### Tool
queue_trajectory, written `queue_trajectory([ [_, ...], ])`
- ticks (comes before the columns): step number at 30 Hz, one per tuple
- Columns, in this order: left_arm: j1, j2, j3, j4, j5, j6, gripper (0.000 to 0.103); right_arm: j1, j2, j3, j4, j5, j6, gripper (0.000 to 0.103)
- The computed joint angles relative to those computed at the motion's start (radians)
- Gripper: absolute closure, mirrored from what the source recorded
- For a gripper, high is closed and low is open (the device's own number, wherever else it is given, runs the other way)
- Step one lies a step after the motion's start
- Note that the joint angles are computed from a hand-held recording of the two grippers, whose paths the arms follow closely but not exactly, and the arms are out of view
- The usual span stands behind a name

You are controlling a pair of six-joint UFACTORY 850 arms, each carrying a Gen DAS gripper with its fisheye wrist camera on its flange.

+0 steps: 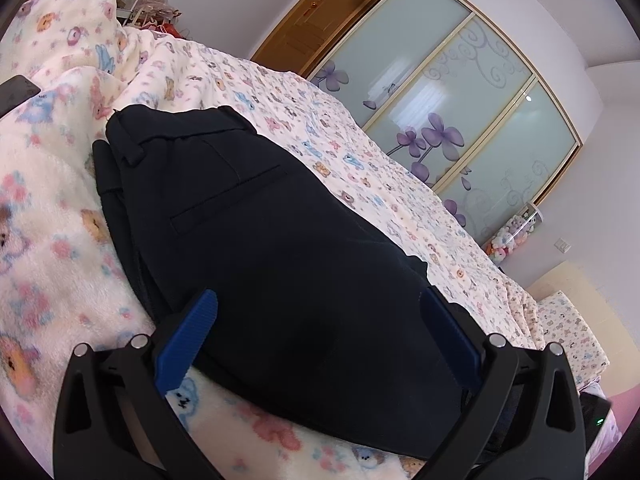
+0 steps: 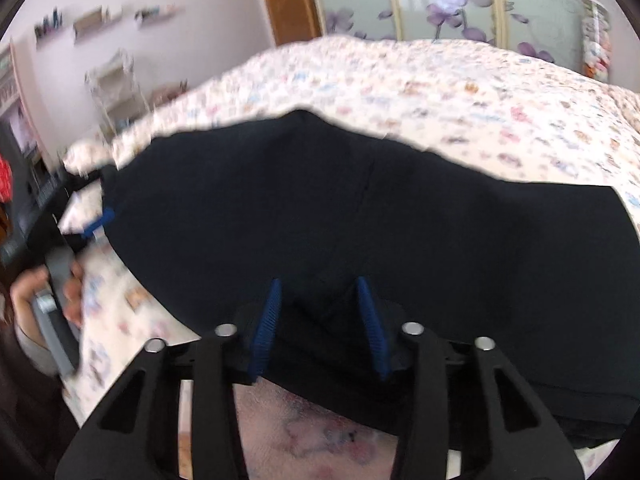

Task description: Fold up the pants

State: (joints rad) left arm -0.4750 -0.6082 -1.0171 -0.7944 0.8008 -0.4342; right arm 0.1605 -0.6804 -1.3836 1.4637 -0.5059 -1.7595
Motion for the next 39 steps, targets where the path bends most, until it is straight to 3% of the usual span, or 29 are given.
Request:
queue_trajectory([
  [2,0.0,0.001,0.0,-0.003,-0.002,0.004,0.002,0.01,-0.002,0.001,0.041,0.03,-0.01,0.09],
  [6,0.0,0.001,0.001,-0.003,-0.003,0.002,0.002,-0.046,0.031,0.042,0.308,-0.136,-0.161,0.091],
  [8,-0.002,0.0,-0.002,-0.01,-0.005,0.009,0.002,-0.05,0.066,0.077,0.367,-0.186,-0.251,0.091],
  [11,-0.004,-0.002,-0.009,-0.024,-0.011,0.027,0.002,-0.016,0.052,0.05,0.232,-0.11,-0.181,0.091],
  [13,-0.004,-0.003,-0.009,-0.023,-0.011,0.026,0.002,0.015,-0.006,-0.004,0.035,-0.011,-0.008,0.089],
  [15,-0.003,-0.004,-0.009,-0.016,-0.01,0.021,0.002,0.011,-0.035,-0.035,-0.044,-0.031,0.102,0.088],
  [18,-0.002,-0.006,-0.011,-0.009,-0.01,0.012,0.002,0.0,-0.028,-0.044,-0.087,-0.071,0.177,0.081],
  [20,-0.001,-0.006,-0.008,-0.007,-0.008,0.01,0.002,-0.012,-0.025,-0.036,-0.045,-0.126,0.172,0.068],
  [21,-0.001,-0.005,-0.008,-0.006,-0.008,0.008,0.002,-0.014,-0.037,-0.05,-0.066,-0.149,0.2,0.046],
  [22,-0.001,-0.006,-0.007,-0.002,-0.006,0.003,0.002,-0.012,-0.05,-0.067,-0.104,-0.169,0.239,0.033],
  [26,0.01,0.017,0.041,0.11,0.039,-0.125,0.002,0.016,-0.028,-0.031,-0.104,-0.103,0.171,0.031],
  [29,0.035,0.065,0.117,0.287,0.052,-0.355,0.002,-0.046,0.001,-0.014,-0.061,-0.265,0.244,0.031],
  [34,0.057,0.098,0.181,0.463,0.063,-0.626,0.002,-0.136,0.111,0.089,0.066,-0.381,0.181,0.019],
  [37,0.063,0.106,0.175,0.487,0.005,-0.701,0.002,-0.186,0.141,0.149,0.102,-0.482,0.148,0.016],
  [39,0.081,0.104,0.152,0.511,-0.068,-0.749,0.002,-0.203,0.147,0.172,0.117,-0.489,0.127,0.016],
])
